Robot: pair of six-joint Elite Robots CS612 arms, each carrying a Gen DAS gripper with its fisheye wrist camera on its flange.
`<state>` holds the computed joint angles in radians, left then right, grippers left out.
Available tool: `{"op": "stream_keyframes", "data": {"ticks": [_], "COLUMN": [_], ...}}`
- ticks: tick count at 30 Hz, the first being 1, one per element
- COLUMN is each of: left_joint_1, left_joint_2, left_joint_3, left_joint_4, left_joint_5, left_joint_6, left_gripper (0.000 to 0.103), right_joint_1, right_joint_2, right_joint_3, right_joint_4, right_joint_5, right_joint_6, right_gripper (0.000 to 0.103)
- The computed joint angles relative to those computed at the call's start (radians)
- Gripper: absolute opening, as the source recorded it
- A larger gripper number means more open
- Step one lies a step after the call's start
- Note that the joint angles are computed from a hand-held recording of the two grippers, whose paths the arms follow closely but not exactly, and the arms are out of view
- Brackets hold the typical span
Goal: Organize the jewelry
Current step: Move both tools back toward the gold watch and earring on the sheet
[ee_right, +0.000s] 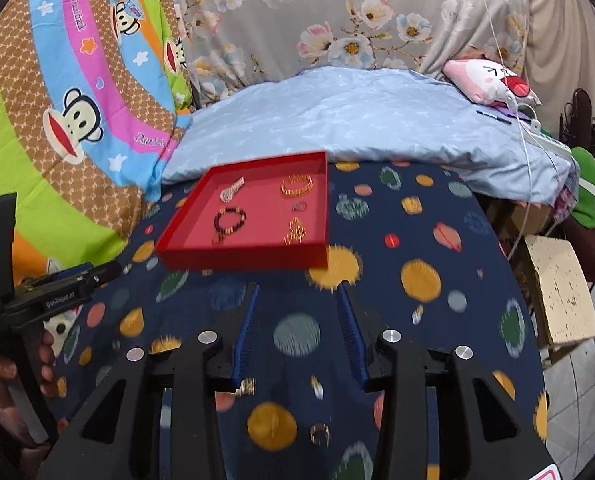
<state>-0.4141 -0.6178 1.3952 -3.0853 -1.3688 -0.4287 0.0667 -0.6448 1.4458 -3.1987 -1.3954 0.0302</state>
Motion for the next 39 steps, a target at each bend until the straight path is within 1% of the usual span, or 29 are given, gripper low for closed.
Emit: {"op": "stream_keyframes", "data": {"ticks": [4,7,10,13,17,21,27,31,33,37,39], "left_joint_1": [-0.014,-0.021,-0.030,-0.040,-0.046,-0.050,-0.046,-0.042,-0.038,-0.031,-0.030], "left_joint_2": [-0.021,-0.029,-0.032,-0.034,-0.033,-0.032,-0.029,-0.027,-0.027,-0.026,-0.026], "left_joint_3": [0.061,0.096,0.122,0.140,0.148,0.150,0.148,0.150,0.152,0.154,0.154], "left_joint_4": [-0.013,-0.011,-0.006,-0.008,0.002,0.013,0.027,0.034,0.039,0.048,0.050], "left_joint_5": [-0.011,-0.034,-0.041,-0.043,-0.065,-0.068,-0.073,-0.075,-0.075,-0.073,-0.070], "left_joint_6": [-0.006,-0.016,-0.023,-0.024,-0.029,-0.033,-0.047,-0.053,-0.060,-0.077,-0.079], "left_gripper": [0.067,0.067,0.067,0.067,0.067,0.067,0.067,0.067,0.067,0.067,0.067], "right_joint_1": [-0.001,-0.004,-0.009,-0.008,-0.004,-0.003,0.001,0.008,0.010,0.014,0.020], "right_joint_2": [-0.024,-0.034,-0.035,-0.031,-0.016,0.003,0.029,0.040,0.046,0.054,0.055], "right_joint_3": [0.075,0.118,0.148,0.160,0.154,0.136,0.103,0.084,0.074,0.064,0.063], "right_joint_4": [-0.006,0.001,0.009,0.019,0.032,0.046,0.066,0.073,0.079,0.084,0.080], "right_joint_5": [-0.006,0.000,0.011,0.001,-0.016,-0.012,-0.029,-0.054,-0.056,-0.060,-0.081], "right_joint_6": [-0.001,0.009,0.035,0.042,0.038,0.050,0.047,0.026,0.020,0.012,0.002], "right_gripper": [0.038,0.038,0.038,0.038,0.038,0.038,0.038,0.038,0.038,0.034,0.028]}}
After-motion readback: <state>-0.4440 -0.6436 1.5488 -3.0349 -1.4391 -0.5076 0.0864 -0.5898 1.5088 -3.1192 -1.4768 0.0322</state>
